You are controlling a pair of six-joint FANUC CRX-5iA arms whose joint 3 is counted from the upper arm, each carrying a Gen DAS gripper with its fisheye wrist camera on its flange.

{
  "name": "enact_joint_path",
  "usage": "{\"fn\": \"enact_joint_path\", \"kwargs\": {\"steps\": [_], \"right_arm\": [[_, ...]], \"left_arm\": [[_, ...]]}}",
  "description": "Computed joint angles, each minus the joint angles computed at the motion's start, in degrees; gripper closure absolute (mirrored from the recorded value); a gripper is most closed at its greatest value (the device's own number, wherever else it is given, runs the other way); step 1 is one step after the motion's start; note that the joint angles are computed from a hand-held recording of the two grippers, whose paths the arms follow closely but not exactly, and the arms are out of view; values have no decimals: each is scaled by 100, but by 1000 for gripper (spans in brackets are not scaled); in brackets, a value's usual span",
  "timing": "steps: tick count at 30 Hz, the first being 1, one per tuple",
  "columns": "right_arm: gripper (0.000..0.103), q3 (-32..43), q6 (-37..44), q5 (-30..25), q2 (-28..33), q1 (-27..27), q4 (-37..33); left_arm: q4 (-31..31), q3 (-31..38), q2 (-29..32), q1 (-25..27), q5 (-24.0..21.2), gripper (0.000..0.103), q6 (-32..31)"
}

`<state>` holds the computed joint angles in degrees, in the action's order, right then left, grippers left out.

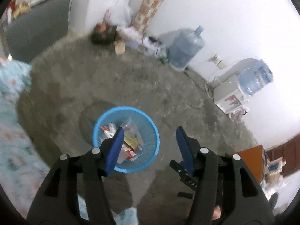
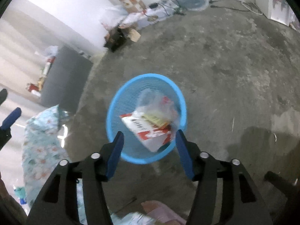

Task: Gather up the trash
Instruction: 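Move both tools back to the bed toward the Pepsi bottle and scrubber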

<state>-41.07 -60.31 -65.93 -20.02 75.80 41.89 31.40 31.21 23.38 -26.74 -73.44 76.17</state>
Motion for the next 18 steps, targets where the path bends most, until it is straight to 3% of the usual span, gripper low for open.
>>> {"fn": "enact_joint_path", "kwargs": {"steps": [3, 7, 12, 18], "right_arm": [[34, 423, 267, -313, 196, 212, 140], [25, 1348, 1248, -769, 685, 306, 235], [13, 2617, 2396, -1358, 1447, 361, 308], [9, 4242, 3725, -2167, 2517, 375, 140]], "left_arm": [[229, -634, -805, 337, 137, 37, -463], [151, -1439, -1987, 968, 249, 28, -871], [12, -2266, -3240, 2019, 297, 23, -1125], [-185, -2922, -4268, 3403, 216, 21, -1462]]}}
